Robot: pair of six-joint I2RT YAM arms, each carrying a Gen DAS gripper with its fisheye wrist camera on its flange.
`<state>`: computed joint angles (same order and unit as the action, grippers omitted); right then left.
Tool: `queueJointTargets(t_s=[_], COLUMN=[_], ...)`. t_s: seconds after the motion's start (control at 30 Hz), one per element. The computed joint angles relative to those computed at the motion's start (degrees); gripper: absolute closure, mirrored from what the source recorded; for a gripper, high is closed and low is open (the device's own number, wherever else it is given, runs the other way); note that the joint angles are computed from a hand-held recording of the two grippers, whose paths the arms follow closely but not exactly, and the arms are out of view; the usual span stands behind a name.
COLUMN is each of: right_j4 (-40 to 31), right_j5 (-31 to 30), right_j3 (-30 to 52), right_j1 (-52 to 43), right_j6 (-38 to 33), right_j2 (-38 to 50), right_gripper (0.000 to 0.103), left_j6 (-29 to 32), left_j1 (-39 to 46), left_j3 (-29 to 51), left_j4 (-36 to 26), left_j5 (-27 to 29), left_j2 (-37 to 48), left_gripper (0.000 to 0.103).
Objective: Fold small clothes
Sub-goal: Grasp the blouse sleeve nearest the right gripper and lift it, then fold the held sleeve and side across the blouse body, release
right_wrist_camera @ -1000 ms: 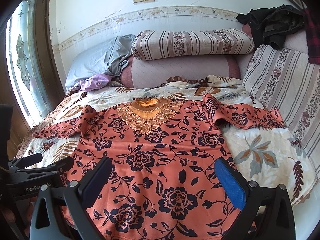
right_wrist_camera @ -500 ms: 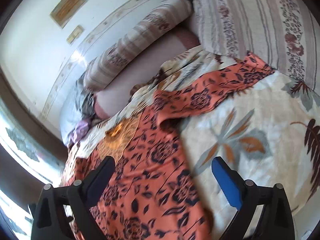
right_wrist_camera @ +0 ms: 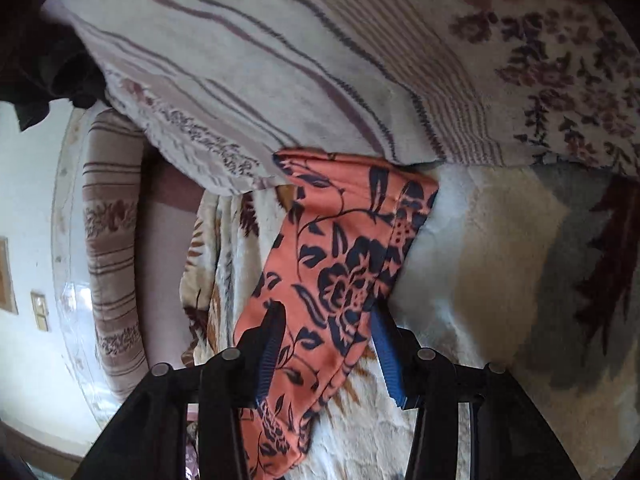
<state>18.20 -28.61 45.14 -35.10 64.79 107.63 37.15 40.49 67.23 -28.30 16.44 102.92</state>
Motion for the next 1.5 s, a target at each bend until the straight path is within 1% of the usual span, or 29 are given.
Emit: queueJointTargets(t_s=[0.07, 0.17, 0.3, 0.33, 0.47, 0.5, 0.53, 0.57, 0.67, 0.73, 0.8, 0.9, 1.0, 1.1, 1.17, 1.2, 1.23, 1.27, 1.3, 1.37, 1.4, 1.43, 1.5], right_j4=[0.94, -2.11, -2.12, -3.37, -9.20, -11.47, -13.99, -15.86, -18.68, -20.35, -23.14, -27.04, -29.27, -27.44, -28.07, -28.64, -29.16, -27.86, -25.47, -28.01, -27.34, -24.32, -18.61], right_j5=[1.25, 3.95, 5.70, 7.01, 11.04, 12.29, 13.31, 13.42, 16.65, 17.06, 18.16, 20.56, 23.86, 25.41, 27.61, 27.03, 26.77, 25.51, 23.63, 17.69, 15.62, 14.27, 14.65], right_j3=[-0.58, -0.51, -0.41, 0.45, 7.30, 9.02, 10.78, 12.28, 14.26, 16.52, 20.80, 30.86, 42.11, 48.99, 53.92, 56.07, 57.68, 59.09, 58.32, 60.88, 59.05, 55.61, 47.43], right_j1=[-0.01, 0.84, 1.00, 1.40, 2.95, 3.39, 3.81, 4.11, 6.93, 10.32, 15.08, 25.50, 38.37, 50.03, 56.53, 58.82, 60.91, 62.00, 63.16, 64.44, 64.86, 64.76, 64.81], right_j6=[3.04, 1.98, 2.64, 3.16, -0.28, -1.76, -4.06, -6.09, -12.19, -15.31, -17.69, -20.58, -22.43, -20.87, -18.87, -17.08, -14.55, -12.21, -10.11, -6.85, -4.98, -4.06, -4.23], right_j2=[-0.31, -2.22, -1.75, -1.78, 1.79, 2.13, 2.30, 2.37, -2.34, -6.57, -10.91, -14.44, -12.40, -6.29, 0.93, 5.12, 9.46, 14.12, 17.63, 25.04, 26.09, 25.69, 21.32], right_gripper=[0.056, 0.055, 0.055, 0.055, 0.056, 0.060, 0.080, 0.098, 0.098, 0.098, 0.098, 0.098, 0.098, 0.096, 0.092, 0.086, 0.052, 0.009, 0.005, 0.006, 0.006, 0.006, 0.007], left_j6=[-0.23, -0.22, -0.08, -0.12, -0.66, -0.85, -1.01, -1.08, -0.69, -0.47, -0.49, -1.14, -1.87, -1.90, -1.98, -1.93, -1.88, -1.98, -1.94, -1.64, -1.35, -1.00, -0.78], left_j1=[-0.11, 0.09, 0.29, 0.40, 1.11, 1.42, 1.79, 2.20, 3.43, 4.37, 5.18, 6.83, 8.84, 10.71, 12.01, 12.48, 12.78, 12.84, 12.92, 12.99, 13.11, 13.33, 13.55], left_j3=[0.75, 1.77, 3.24, 3.57, 5.45, 6.02, 6.66, 7.38, 8.85, 10.33, 11.88, 13.54, 15.72, 16.86, 19.00, 19.88, 20.31, 20.63, 20.84, 20.96, 20.95, 21.08, 21.13], left_j4=[0.20, 0.07, 0.03, 0.09, -0.04, -0.13, -0.38, -0.68, -0.41, -0.57, -0.72, -0.12, -0.45, 0.06, -2.16, -3.15, -3.54, -3.69, -3.93, -4.16, -4.36, -4.74, -5.10], left_j5=[-0.31, -0.13, -0.24, -0.38, -0.22, -0.03, 0.36, 0.80, 2.24, 3.51, 4.57, 6.71, 9.08, 10.69, 13.11, 14.61, 15.69, 16.26, 16.60, 16.80, 17.14, 17.71, 18.52], left_j2=[0.99, 2.28, 4.56, 5.09, 7.34, 7.86, 8.38, 8.90, 10.14, 11.33, 12.58, 14.07, 16.12, 17.88, 19.40, 19.84, 20.04, 20.30, 20.52, 20.69, 20.63, 20.66, 20.71], left_gripper=[0.000, 0.000, 0.000, 0.000, 0.000, 0.000, 0.000, 0.000, 0.000, 0.000, 0.000, 0.000, 0.000, 0.000, 0.000, 0.000, 0.000, 0.000, 0.000, 0.000, 0.000, 0.000, 0.000])
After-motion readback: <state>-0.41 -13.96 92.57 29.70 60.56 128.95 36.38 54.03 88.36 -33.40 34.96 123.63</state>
